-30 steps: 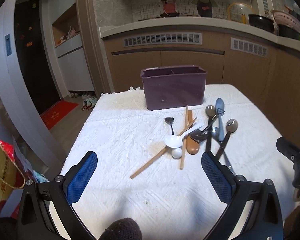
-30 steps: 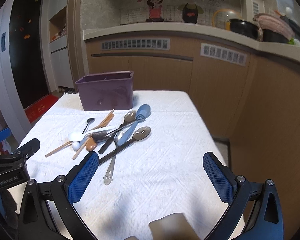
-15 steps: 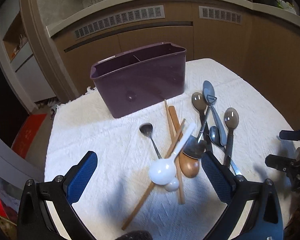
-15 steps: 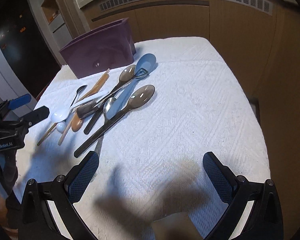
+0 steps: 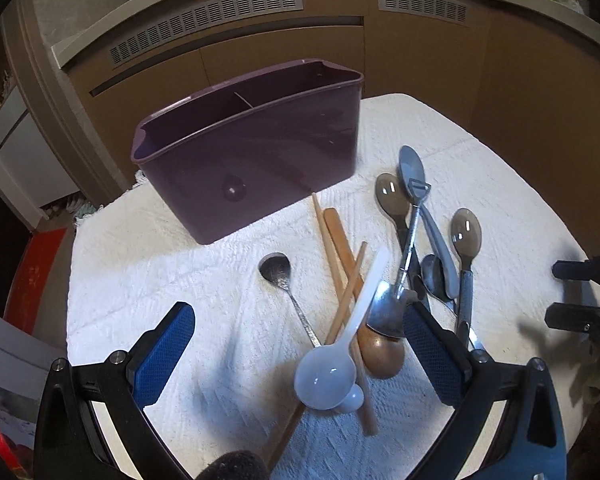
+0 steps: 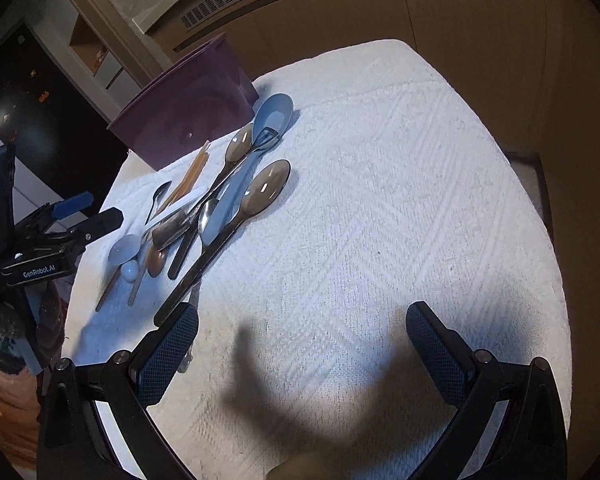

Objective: Organize utensils
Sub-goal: 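Move the left gripper toward the ball-handled teaspoon while the right gripper approaches a brown plastic spoon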

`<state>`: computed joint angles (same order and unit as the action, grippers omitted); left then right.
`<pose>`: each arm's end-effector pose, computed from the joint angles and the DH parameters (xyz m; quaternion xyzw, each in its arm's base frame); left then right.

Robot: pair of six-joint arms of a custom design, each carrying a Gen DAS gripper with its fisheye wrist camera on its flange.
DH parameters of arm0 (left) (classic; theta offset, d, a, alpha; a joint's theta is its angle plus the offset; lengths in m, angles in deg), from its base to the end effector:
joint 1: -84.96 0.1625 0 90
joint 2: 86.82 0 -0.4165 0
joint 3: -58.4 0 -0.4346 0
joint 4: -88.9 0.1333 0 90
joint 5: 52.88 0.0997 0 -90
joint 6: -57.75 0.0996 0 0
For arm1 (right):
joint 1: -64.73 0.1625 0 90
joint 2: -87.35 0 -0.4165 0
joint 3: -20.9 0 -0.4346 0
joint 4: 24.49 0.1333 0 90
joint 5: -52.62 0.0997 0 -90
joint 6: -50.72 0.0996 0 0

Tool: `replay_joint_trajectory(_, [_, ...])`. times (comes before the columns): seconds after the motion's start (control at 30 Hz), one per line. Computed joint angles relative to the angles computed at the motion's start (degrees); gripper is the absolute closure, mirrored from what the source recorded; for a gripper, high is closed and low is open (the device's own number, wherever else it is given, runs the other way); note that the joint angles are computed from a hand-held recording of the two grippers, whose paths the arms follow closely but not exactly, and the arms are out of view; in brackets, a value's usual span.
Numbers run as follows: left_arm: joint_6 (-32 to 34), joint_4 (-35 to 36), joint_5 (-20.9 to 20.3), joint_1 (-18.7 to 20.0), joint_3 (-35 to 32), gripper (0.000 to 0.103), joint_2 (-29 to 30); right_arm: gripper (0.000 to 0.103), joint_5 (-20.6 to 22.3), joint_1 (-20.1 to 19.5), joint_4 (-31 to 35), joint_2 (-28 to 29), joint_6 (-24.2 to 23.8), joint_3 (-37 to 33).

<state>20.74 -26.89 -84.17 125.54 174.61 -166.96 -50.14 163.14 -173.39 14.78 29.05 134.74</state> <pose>-0.2464 -0.4986 0.2483 0.1375 0.8583 -0.2774 0.4093 0.1943 -0.5534 0.2108 0.2384 -0.9528 0.1386 0.1267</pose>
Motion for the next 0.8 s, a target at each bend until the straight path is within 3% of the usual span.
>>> replay_joint_trajectory(0.13, [7.8,-4.2,-1.7,-1.3,1.8,0.000,0.4,0.000,-1.7,0.7,1.2,0.9,-2.3,-0.9])
replay_joint_trajectory(0.23, [10.8,-4.1,-1.8,-2.1,2.5,0.000,0.7,0.000,-4.1,1.8,-2.5,1.4,-4.4,0.0])
replay_joint_trajectory(0.33, [9.4,-2.6,-3.3,-1.3,2.1,0.013,0.2,0.001,-5.2,3.3,-8.7,1.2,-9.3,1.7])
replay_joint_trajectory(0.4, [7.4,-1.2,-4.7,-0.1,1.3,0.028,-0.2,0.001,-6.5,4.5,-12.6,1.4,-12.5,2.5])
replay_joint_trajectory(0.5, [6.7,-2.1,-6.6,1.8,0.9,0.028,-0.6,0.001,-9.1,6.0,-18.3,2.3,-16.8,3.5])
replay_joint_trajectory(0.63, [9.2,-2.8,-11.1,3.7,-0.1,0.031,-0.3,0.001,-8.4,6.0,-20.9,2.1,-18.3,4.6])
replay_joint_trajectory(0.8, [7.8,-1.1,-11.5,4.2,-1.5,0.048,1.2,0.001,-10.2,6.4,-31.2,3.3,-21.2,6.5])
